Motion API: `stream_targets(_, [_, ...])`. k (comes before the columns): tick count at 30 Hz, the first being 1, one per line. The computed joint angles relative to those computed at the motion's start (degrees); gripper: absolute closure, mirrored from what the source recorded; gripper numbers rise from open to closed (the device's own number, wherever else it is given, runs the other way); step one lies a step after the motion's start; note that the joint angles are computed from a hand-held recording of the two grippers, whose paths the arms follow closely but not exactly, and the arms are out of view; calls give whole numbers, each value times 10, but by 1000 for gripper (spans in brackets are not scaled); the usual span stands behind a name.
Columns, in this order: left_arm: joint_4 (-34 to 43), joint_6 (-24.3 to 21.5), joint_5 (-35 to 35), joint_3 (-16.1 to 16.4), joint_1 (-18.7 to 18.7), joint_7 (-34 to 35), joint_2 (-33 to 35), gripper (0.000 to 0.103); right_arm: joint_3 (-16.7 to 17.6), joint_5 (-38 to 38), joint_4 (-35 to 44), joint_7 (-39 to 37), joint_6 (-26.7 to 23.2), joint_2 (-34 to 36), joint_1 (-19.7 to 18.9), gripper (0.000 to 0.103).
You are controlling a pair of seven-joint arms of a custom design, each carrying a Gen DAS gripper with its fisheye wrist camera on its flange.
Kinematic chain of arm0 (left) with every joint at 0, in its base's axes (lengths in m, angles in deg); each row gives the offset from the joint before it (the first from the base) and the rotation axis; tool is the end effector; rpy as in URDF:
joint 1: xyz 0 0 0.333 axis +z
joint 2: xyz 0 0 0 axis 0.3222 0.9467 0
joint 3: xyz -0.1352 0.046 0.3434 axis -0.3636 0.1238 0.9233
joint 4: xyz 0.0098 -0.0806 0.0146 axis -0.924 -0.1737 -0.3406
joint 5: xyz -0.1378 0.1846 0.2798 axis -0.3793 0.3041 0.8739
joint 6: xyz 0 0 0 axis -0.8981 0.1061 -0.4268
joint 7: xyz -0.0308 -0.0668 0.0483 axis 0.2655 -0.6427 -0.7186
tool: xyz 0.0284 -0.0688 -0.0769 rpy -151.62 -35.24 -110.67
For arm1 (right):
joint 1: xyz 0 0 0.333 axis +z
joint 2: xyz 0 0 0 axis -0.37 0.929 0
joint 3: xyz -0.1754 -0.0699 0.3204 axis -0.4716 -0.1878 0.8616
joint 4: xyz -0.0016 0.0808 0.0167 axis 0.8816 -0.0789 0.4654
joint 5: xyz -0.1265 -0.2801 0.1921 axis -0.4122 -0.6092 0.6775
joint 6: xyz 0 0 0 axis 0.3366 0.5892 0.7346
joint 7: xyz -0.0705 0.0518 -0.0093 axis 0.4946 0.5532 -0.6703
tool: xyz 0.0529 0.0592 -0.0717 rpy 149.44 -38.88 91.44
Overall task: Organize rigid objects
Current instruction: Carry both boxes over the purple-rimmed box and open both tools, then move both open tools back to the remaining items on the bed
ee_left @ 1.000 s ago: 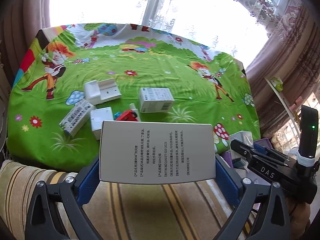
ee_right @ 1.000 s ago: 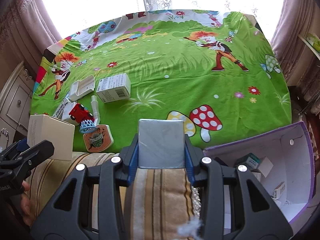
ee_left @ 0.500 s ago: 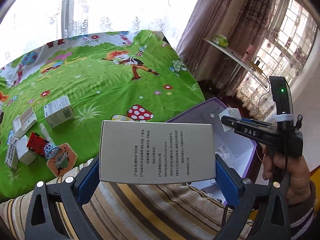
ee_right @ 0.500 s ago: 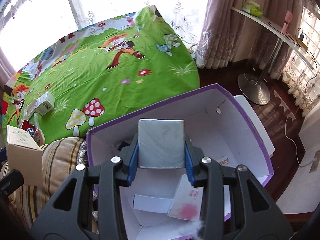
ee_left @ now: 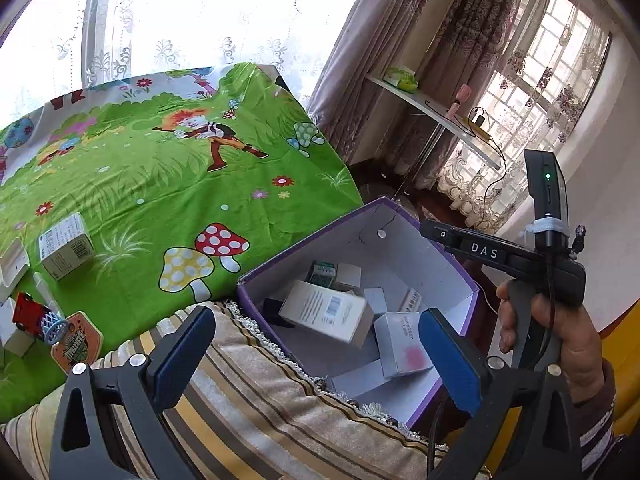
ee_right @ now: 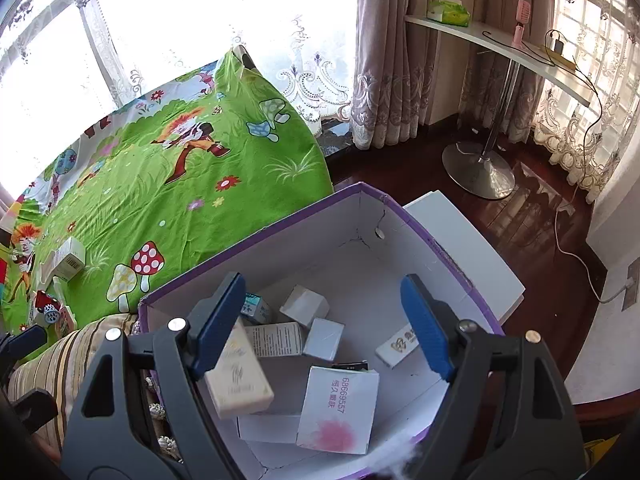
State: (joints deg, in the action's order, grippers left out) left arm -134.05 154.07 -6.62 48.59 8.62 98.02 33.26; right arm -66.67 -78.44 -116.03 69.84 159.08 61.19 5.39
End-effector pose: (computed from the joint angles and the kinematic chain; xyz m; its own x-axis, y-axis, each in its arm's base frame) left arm 0.5582 -0.2040 0.4749 -0.1691 -0.9433 0.2855 -0.7798 -0.0491 -0.6241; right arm 0.6528 0.3461 0.4630 0.0313 -0.9955 -0.0891 -0.8028 0.0280 -0.5956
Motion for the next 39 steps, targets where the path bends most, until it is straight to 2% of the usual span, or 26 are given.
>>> stream_targets(3, [-19, 31, -8, -5, 8, 12, -12, 0, -25, -33, -3, 30, 18, 0, 21, 20])
stream_targets(4, [-22, 38, 0, 4, 2, 6, -14, 0, -36, -51, -7, 45, 29, -2, 30, 19])
stream_targets(6, [-37, 45, 41, 47, -28, -31, -23, 0, -42, -75, -15, 61, 59, -4, 35, 16])
stream_targets(9, [-56, 40, 98, 93, -53, -91, -37, 0, -13, -64, -7, 27, 72, 2, 21, 16])
stream_targets(12, [-76, 45, 81, 66, -15, -87, -51, 0, 28, -19, 14, -34, 54, 13, 3, 16])
stream_targets(14, [-91, 48, 69, 53, 5, -77, -61, 0, 35, -1, 23, -55, 56, 19, 7, 15])
stream_targets(18, [-117, 56, -40, 11, 51, 6, -83, 0, 41, 13, 53, -96, 45, 32, 24, 16])
stream_targets(21, [-140, 61, -67, 26, 51, 20, -100, 1, 51, 31, 74, -127, 38, 43, 33, 16])
stream_targets(23, [-154, 62, -84, 37, 51, 31, -111, 1, 71, 54, 90, -161, 33, 53, 29, 16])
stream_targets(26, [-177, 67, -63, 56, 60, 8, -127, 1, 97, 90, 126, -216, 9, 74, 28, 16])
stream_targets(29, [-199, 64, -13, 61, 91, -36, -140, 3, 122, 127, 159, -282, -11, 96, 30, 15])
stream_targets(31, [-206, 58, -28, 82, 84, -23, -145, 7, 125, 142, 187, -313, -32, 111, 41, 15])
stream_targets(35, [-218, 49, -32, 98, 95, -19, -153, 13, 129, 170, 241, -376, -68, 141, 62, 15])
stream_targets(39, [-213, 33, -94, 127, 78, 38, -153, 17, 119, 181, 292, -417, -96, 166, 90, 15])
